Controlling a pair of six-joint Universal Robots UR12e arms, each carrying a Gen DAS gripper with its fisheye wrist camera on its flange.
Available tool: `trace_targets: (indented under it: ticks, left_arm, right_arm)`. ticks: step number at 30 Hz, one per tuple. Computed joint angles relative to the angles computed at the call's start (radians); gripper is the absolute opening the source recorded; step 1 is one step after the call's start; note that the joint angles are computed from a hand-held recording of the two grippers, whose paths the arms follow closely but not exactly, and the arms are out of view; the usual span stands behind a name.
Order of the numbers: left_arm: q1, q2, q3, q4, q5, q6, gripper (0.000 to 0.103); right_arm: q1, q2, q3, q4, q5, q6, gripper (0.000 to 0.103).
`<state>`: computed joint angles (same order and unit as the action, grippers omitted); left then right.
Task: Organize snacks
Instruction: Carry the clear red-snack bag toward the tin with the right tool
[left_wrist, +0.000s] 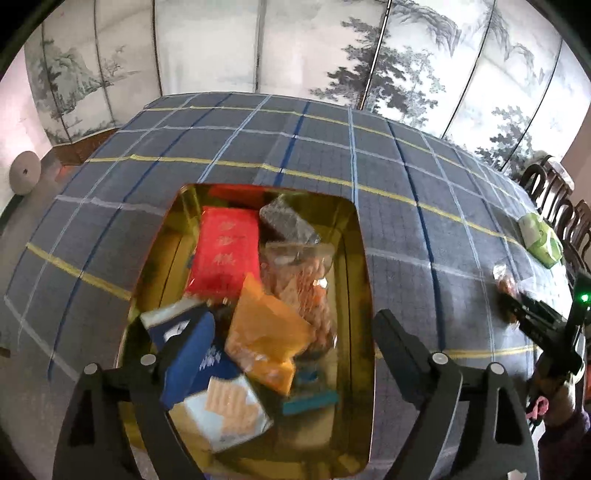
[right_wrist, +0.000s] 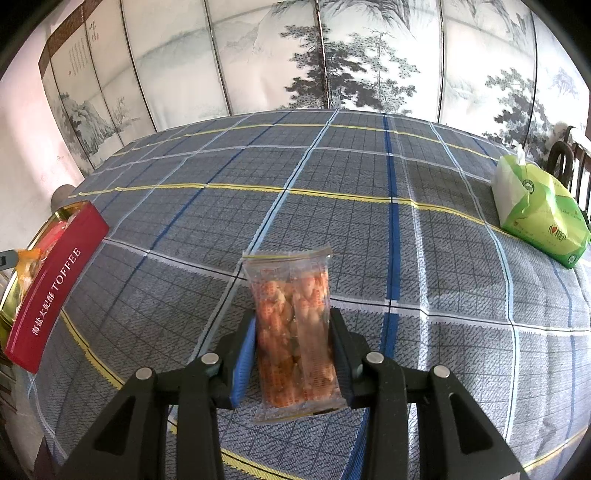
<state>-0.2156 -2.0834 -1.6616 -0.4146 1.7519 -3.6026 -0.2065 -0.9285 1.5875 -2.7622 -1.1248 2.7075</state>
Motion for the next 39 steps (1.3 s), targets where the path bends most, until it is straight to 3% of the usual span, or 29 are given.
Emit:
trace_targets:
  ticks: [7,14,25,39]
  left_arm:
    - [-0.024,0.040,-0.060,0.017,0.024,-0.048,0.086]
    - [-0.064,0.066,-0.093,0.024,0.145,-0.063,0.086]
    - [-0.099,0.076,-0.107,0.014,0.277,-0.071,0.086]
    - [-0.102,0.106,-0.145,0.001,0.294,-0.109,0.086]
  right_arm:
    - [0.001,-0.001,0.001,-0.003,-0.006,-0.005,0.038]
    - [0.005,-0.003,0.006,-0.012,-0.018,-0.004,0.038]
    - [-0.002,-0.034,0.050,-0.001,0.013,0.026,0.038]
    - [0.001,-0.091,0.120,0.012,0.056,0.016,0.038]
